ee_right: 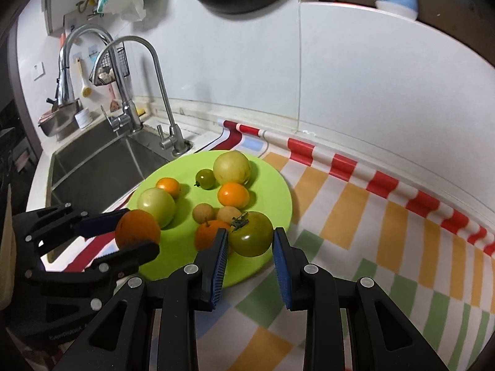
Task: Organize fruits
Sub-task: 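Carry both fruits onto the green plate and open both tools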
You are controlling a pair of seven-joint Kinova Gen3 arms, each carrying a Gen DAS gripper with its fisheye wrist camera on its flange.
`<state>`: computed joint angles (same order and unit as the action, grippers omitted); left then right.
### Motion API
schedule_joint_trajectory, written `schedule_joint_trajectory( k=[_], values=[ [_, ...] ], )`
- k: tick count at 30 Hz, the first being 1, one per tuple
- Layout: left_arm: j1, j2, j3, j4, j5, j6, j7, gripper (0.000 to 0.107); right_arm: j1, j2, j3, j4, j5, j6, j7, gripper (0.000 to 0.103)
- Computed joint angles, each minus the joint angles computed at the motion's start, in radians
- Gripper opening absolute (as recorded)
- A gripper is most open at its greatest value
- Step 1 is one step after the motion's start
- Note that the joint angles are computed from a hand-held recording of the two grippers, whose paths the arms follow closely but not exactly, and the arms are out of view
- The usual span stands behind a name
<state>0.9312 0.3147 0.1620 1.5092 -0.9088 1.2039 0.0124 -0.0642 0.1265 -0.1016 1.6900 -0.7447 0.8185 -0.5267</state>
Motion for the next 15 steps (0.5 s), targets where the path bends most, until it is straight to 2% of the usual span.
schedule_joint_trajectory(
  k=[6,9,10,15],
  values=[
    [-0.024,0.015,-0.01,-0.002,0.016,-0.026,-0.026,0.041,-0.01,0.065,-0.022,-0.046,0.011,-0.008,-0.007,0.03],
    [-0.023,0.013,-0.018,-0.001,0.016,-0.026,-0.02,0.046,-0.004,0.085,-0.035,-0.063,0.01,-0.005,-0.017,0.039],
    [-0.016,0.012,-0.021,0.0,0.006,-0.017,-0.01,0.05,-0.002,0.086,-0.037,-0.061,0.009,-0.013,-0.021,0.043],
    [0.018,0.011,-0.014,-0.015,-0.024,0.061,0.024,0.05,0.017,0.057,-0.04,-0.032,-0.008,-0.028,-0.022,0.043]
  ],
)
